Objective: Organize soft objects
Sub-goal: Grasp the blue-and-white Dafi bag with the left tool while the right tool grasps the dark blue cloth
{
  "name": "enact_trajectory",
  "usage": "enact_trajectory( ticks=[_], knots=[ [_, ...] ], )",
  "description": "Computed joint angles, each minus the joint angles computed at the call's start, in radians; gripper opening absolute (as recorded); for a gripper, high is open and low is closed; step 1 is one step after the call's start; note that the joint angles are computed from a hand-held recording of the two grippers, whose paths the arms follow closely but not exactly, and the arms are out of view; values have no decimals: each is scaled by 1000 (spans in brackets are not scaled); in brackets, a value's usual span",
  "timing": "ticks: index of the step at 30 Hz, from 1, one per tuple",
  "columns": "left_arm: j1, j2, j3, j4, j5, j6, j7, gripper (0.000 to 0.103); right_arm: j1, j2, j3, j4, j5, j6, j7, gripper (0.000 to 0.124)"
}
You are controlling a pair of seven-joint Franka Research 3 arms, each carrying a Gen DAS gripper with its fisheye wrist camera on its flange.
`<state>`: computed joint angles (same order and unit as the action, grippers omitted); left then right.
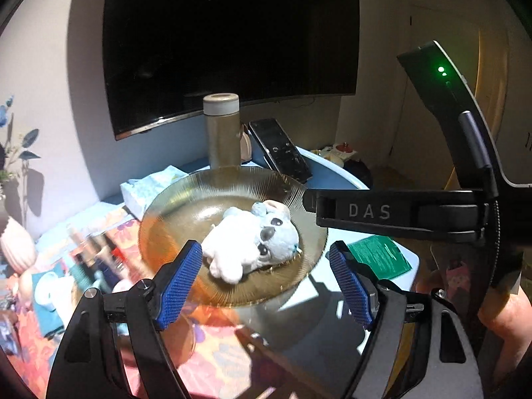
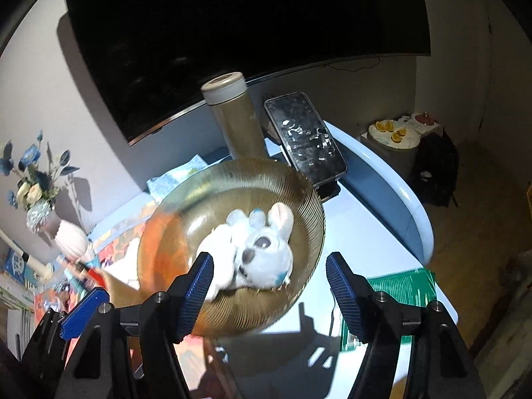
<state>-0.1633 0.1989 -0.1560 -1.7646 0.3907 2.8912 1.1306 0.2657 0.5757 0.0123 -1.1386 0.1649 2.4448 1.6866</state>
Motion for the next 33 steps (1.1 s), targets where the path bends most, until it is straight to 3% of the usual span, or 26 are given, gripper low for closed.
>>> enact_trajectory(
  ticks=[3,9,17,24,28,31,33],
  knots=[
    [9,-67,-3,-76,-14,7,-5,78,9,-70,5,-96,-6,23,-22,68],
    [37,-226,14,-236,81,-8,-124,78,16,-182,45,-248,31,66,-116,69],
    [175,-453,15,-439,186,-100,-299,78,73,-243,99,-316,91,96,-249,70],
    [308,-581,62,-557,171,-177,-352,83,151,-192,140,-254,112,41,-339,74],
    [390,-607,106,-594,150,-205,-386,86,202,-113,153,-165,105,-41,-357,75],
    [407,-601,177,-626,52,-164,-374,86,228,-23,163,-62,124,-119,-358,76],
    [388,-580,255,-654,-83,-87,-338,85,245,43,166,13,133,-150,-352,76]
  ],
)
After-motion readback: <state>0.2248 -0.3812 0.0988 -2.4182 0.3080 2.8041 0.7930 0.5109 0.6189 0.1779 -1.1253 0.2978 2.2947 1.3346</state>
